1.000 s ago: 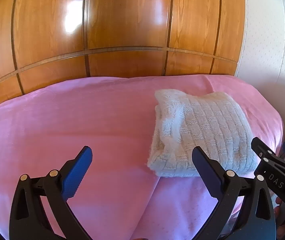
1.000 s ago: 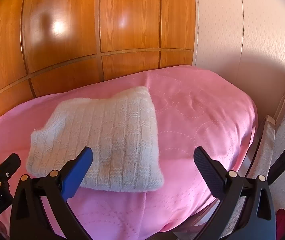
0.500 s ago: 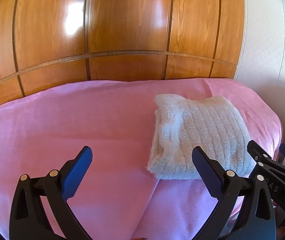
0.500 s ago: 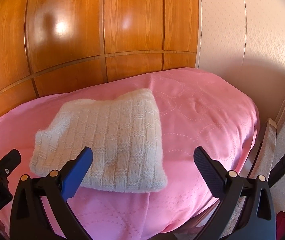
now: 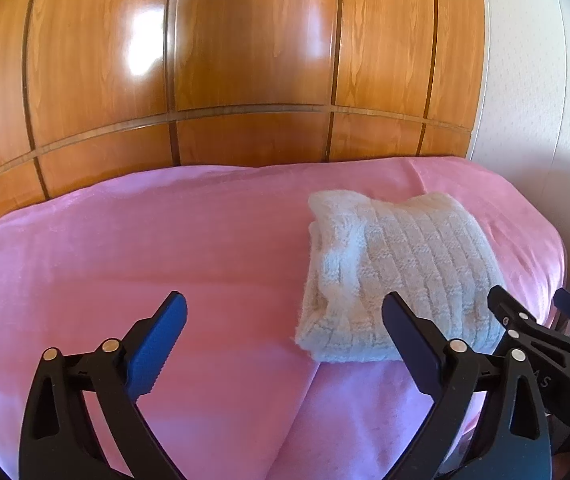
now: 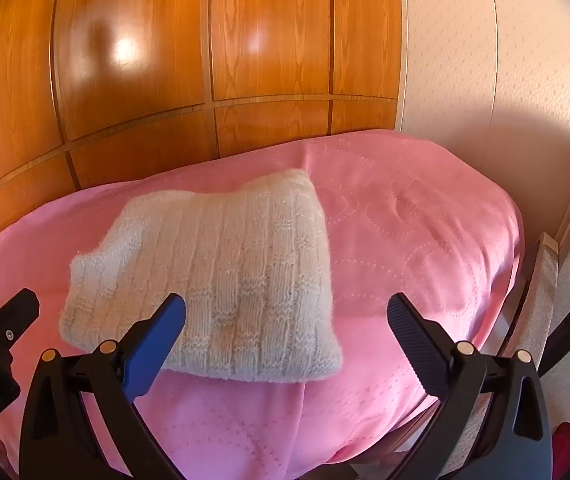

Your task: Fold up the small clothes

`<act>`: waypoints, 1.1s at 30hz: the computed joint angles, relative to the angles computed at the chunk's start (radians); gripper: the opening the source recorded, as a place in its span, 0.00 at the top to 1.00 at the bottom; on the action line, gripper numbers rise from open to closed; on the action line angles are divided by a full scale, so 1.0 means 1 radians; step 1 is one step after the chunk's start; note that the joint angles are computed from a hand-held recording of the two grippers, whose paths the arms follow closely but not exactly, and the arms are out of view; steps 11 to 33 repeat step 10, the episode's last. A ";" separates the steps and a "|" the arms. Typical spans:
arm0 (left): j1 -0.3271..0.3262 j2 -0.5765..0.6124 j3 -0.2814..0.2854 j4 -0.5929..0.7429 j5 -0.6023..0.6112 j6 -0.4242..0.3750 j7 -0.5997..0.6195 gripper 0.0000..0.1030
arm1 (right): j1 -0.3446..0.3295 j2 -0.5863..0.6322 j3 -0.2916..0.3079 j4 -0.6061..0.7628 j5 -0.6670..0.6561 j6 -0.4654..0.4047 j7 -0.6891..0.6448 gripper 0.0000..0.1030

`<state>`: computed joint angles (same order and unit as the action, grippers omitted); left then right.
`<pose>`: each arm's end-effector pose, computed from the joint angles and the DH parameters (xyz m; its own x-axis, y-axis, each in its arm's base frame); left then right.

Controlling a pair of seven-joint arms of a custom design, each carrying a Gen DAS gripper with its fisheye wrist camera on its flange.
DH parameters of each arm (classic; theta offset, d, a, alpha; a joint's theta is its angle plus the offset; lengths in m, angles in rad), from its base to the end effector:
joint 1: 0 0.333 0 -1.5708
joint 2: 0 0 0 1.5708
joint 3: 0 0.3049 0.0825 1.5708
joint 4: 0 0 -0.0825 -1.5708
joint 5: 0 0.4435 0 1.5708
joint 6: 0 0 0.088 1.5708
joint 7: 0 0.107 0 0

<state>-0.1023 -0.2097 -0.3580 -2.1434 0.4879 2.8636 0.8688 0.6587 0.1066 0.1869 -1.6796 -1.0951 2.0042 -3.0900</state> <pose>0.5211 -0.3009 0.5584 -0.2140 -0.9759 0.0415 -0.5621 0.0883 -0.8223 0.4955 0.4707 0.5598 -0.3612 -0.9313 -0.0473 -0.4623 0.2229 -0.8583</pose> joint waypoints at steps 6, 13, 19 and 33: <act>-0.033 0.018 0.024 0.011 -0.083 -0.043 0.045 0.06 | -0.005 -0.007 -0.001 -0.011 -0.007 0.015 0.004 0.02; -0.033 0.024 0.025 0.014 -0.073 -0.058 0.037 0.06 | -0.010 -0.013 -0.001 -0.021 -0.004 0.031 0.013 0.02; -0.033 0.024 0.025 0.014 -0.073 -0.058 0.037 0.06 | -0.010 -0.013 -0.001 -0.021 -0.004 0.031 0.013 0.02; -0.033 0.024 0.025 0.014 -0.073 -0.058 0.037 0.06 | -0.010 -0.013 -0.001 -0.021 -0.004 0.031 0.013 0.02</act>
